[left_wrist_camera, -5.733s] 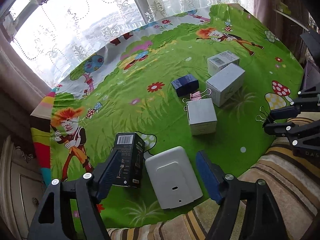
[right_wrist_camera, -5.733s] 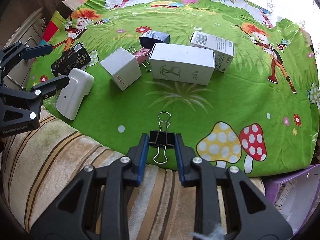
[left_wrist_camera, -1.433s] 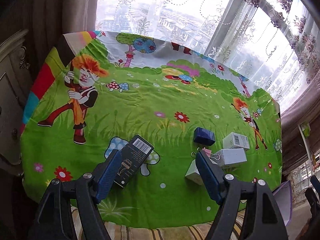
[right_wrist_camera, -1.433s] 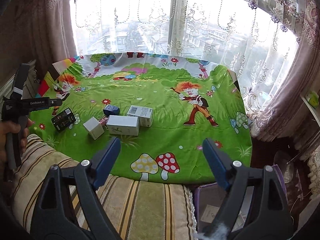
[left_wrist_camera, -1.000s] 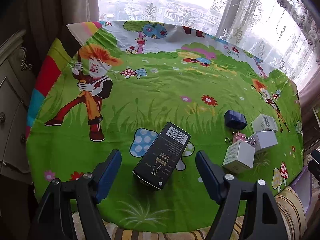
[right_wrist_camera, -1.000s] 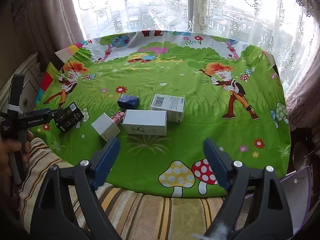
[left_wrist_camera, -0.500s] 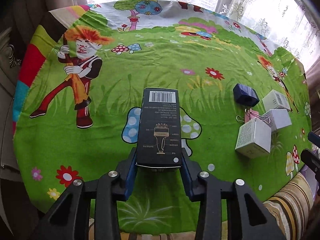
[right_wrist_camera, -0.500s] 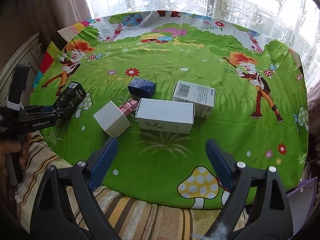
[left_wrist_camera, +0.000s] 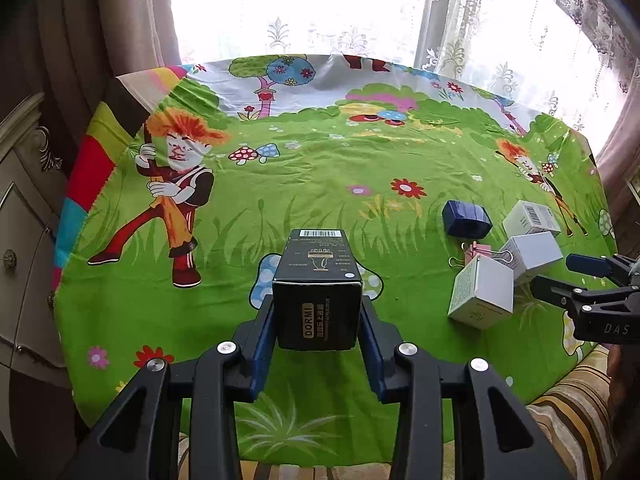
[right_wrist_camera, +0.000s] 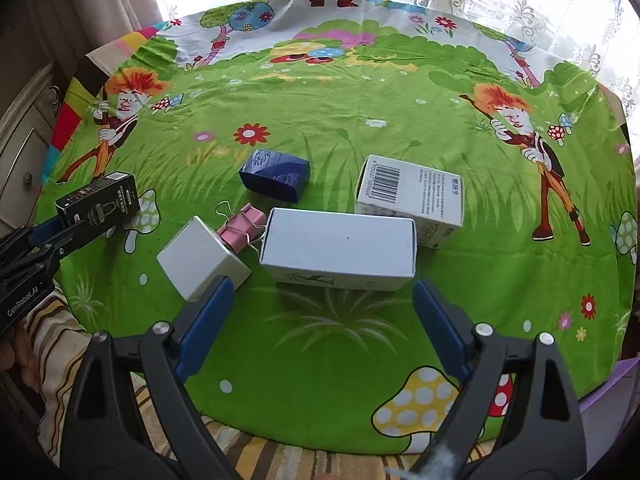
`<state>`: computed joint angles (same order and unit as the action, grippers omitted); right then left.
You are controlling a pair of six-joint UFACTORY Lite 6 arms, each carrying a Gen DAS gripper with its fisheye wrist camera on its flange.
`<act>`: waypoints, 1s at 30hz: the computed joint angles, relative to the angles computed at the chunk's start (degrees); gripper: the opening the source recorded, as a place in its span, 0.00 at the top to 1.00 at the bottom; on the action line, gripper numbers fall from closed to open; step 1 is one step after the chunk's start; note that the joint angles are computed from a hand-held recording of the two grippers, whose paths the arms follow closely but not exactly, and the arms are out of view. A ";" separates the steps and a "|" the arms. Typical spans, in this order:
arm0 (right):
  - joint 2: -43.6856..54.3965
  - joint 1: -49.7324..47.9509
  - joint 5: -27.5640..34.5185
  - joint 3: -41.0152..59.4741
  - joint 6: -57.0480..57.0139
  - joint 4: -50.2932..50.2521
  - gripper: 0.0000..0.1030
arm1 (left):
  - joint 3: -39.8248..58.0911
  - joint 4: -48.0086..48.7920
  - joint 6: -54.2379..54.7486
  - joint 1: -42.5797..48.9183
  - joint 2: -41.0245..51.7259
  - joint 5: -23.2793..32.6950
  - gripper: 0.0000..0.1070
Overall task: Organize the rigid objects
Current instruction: 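Grasp the black barcode box with the left tool while the right tool grasps the long white box, then carry both held boxes into the purple box and open both tools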
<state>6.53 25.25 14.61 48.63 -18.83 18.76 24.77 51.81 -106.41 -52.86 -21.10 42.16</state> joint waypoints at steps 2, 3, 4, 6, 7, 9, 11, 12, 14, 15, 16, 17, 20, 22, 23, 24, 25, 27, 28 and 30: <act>1.29 0.06 -0.30 0.77 2.15 -1.91 0.10 | 0.10 0.65 -0.85 -0.78 0.22 0.95 0.63; 1.69 0.00 -0.51 1.02 2.72 -2.32 0.10 | 0.13 0.87 -1.03 -0.95 0.30 1.13 0.63; 2.03 0.01 -0.77 1.28 3.53 -2.89 0.10 | 0.19 1.04 -1.22 -1.14 0.46 1.29 0.63; 2.91 0.01 -0.99 2.01 4.31 -3.63 0.10 | 0.45 1.36 -1.46 -1.40 0.96 1.50 0.63; 3.49 0.19 -1.09 2.43 5.67 -4.91 0.10 | 0.60 1.53 -1.64 -1.62 1.31 1.66 0.63; 4.81 0.36 -1.01 3.37 7.66 -6.78 0.10 | 1.10 1.76 -1.87 -2.24 2.05 2.36 0.63; 5.95 0.30 -0.92 4.25 8.83 -7.72 0.10 | 1.68 2.08 -2.12 -3.01 2.78 3.23 0.63; 6.59 0.35 -0.86 4.77 10.20 -8.93 0.10 | 1.99 2.23 -2.22 -3.38 3.21 3.65 0.63; 7.36 0.34 -0.80 5.42 9.76 -8.42 0.10 | 2.45 2.44 -2.14 -3.79 3.88 4.01 0.63; 7.61 0.42 -0.95 5.62 10.22 -8.81 0.10 | 2.59 2.53 -2.04 -3.83 4.11 3.94 0.63; 7.80 0.55 -1.22 5.75 11.12 -9.57 0.10 | 2.75 2.56 -1.92 -3.83 4.38 3.94 0.63; 8.02 0.66 -1.47 5.90 11.85 -10.13 0.10 | 2.93 2.60 -1.85 -3.85 4.68 3.85 0.63; 8.83 0.74 -2.07 6.41 13.96 -11.90 0.10 | 3.00 2.74 -1.56 -3.41 5.21 3.04 0.63; 9.07 0.74 -2.42 6.40 14.05 -11.96 0.14 | 2.98 2.68 -1.35 -3.02 5.49 2.45 0.63; 9.14 0.79 -2.52 6.35 13.44 -11.49 0.16 | 2.96 2.66 -1.33 -2.94 5.56 2.31 0.63; 9.02 0.91 -2.80 6.14 14.22 -12.36 0.16 | 2.98 2.62 -1.29 -2.91 5.60 2.28 0.63; 8.86 1.03 -2.96 5.93 14.84 -13.06 0.16 | 3.03 2.56 -1.24 -2.91 5.64 2.29 0.63; 8.18 1.19 -3.44 5.04 15.61 -14.02 0.16 | 3.08 2.53 -1.24 -2.97 5.67 2.42 0.63; 7.66 1.22 -3.70 4.42 16.19 -14.62 0.16 | 3.06 2.61 -1.22 -2.91 5.63 2.39 0.63; 6.24 1.21 -4.19 2.97 16.82 -15.29 0.16 | 3.19 2.76 -1.35 -3.14 5.77 2.79 0.63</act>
